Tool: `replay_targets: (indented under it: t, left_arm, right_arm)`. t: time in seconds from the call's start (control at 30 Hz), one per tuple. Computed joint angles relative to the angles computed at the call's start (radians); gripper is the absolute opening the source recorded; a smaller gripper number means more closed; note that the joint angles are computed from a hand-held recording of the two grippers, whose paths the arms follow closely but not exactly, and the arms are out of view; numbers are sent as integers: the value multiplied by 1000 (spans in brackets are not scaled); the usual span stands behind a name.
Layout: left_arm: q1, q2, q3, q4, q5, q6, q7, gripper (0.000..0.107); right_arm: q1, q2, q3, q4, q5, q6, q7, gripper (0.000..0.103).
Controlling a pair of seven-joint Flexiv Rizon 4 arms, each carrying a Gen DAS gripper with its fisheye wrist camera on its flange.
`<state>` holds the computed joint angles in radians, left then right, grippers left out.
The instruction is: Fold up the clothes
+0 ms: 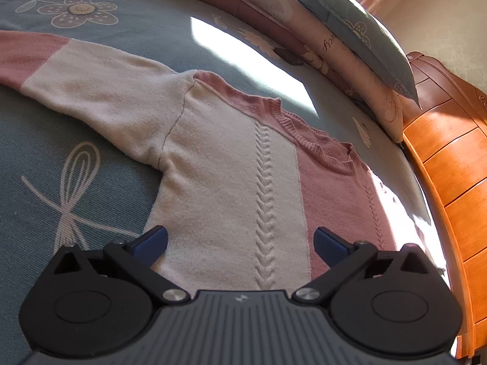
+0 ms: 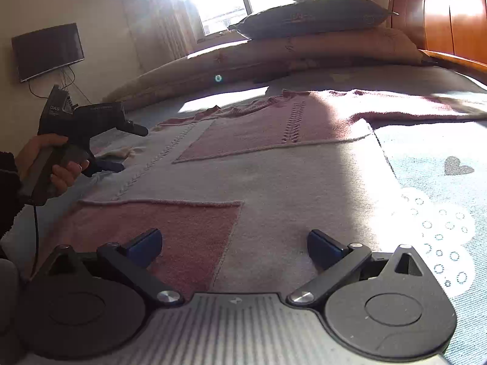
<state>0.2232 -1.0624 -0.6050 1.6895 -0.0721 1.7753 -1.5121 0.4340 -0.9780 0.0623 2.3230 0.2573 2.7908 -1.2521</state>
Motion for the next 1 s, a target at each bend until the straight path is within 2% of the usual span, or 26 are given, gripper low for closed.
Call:
replay_targets:
  t: [0.07, 0.1, 0.2, 0.23, 0.4, 0.53, 0.67, 0.8, 0.9, 0.97, 1.0]
  left_arm:
    - [-35, 50, 47, 32, -38, 6, -5, 102]
    - [-23, 58, 35, 48, -26, 7, -6, 102]
    - [94, 24, -108, 106, 67, 10, 22, 102]
    - [101, 22, -120, 119, 77, 13, 26, 102]
    - [47, 49, -55, 159, 56, 1, 11, 102]
    - [71, 29, -66, 206, 102, 89, -9, 102]
    - [97, 14, -78, 222, 146, 114, -42, 102]
    - [91, 1, -71, 208, 171, 127, -65, 102]
    - [69, 25, -43, 197, 182, 90, -48, 102]
    - [57, 46, -29, 193, 175, 57, -29, 102]
    - [54, 62, -26, 193, 161, 32, -23, 102]
  right_arm:
    - [4, -2, -2, -3, 7, -1, -3, 103]
    - [11, -2, -5, -6, 16, -6, -9, 103]
    - [26, -3, -10, -12, 35, -14, -22, 103]
    - [28, -3, -10, -14, 39, -16, -24, 103]
    - [19, -9, -5, -19, 35, -8, -18, 103]
    - [23, -12, -8, -23, 39, -10, -23, 103]
    - [40, -14, -14, -30, 62, -18, -37, 103]
    - [41, -15, -11, -29, 68, -15, -39, 103]
    - [40, -9, -6, -17, 69, -9, -35, 103]
    - [51, 30, -5, 2, 88, -58, -30, 103]
    - [49, 79, 3, 25, 80, -115, -15, 103]
